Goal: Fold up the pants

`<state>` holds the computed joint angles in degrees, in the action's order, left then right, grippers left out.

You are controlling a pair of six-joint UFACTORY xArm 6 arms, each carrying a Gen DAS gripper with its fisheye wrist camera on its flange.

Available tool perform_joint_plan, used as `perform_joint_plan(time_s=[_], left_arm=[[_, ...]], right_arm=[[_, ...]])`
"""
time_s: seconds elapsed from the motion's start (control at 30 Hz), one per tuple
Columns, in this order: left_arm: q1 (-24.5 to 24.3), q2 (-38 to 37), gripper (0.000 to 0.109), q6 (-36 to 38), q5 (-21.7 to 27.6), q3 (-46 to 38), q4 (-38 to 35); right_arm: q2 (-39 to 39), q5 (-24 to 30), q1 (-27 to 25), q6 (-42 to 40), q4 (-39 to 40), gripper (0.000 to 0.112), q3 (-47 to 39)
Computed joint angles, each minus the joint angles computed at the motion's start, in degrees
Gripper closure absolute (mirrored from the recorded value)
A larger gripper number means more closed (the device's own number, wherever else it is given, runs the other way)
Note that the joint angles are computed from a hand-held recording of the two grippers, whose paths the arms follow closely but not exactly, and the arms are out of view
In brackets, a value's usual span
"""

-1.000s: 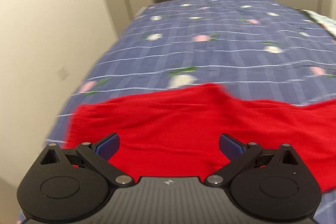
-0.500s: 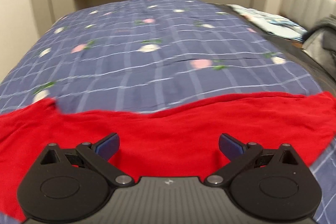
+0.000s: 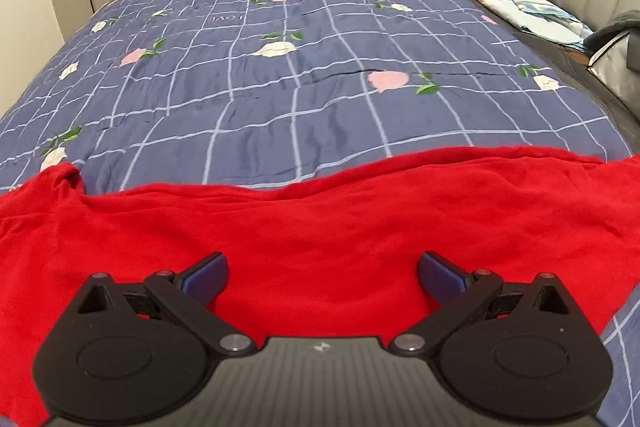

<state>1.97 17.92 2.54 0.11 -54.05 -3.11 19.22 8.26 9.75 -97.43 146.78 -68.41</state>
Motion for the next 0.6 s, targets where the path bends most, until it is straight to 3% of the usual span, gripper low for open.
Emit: perform_joint_plan(time_s=[0.1,0.23,0.4,0.6], left_arm=[[1.76,-0.83,0.006,-9.37,1.64,-0.07,10.50],[2.79,-2.43,0.006,-19.53,5.25,-0.60,20.93],[2.78,-4.13,0.006,-23.43,7.02,-0.65,25.41],[2.01,-5.62,0.006,-20.01,7.31,-0.02,21.18]], right_arm=[[0.51,-1.71,-1.16,1.20,5.88,0.074,-0.81],[1.55,-3.92,-1.12,3.40,5.52,0.089,-2.66],[2.15,-7.32,-1.17,-11.14,15.97,0.094,-5.78],[-0.01,-6.97,-1.26,-16.17,18.42,0.096,-4.76]])
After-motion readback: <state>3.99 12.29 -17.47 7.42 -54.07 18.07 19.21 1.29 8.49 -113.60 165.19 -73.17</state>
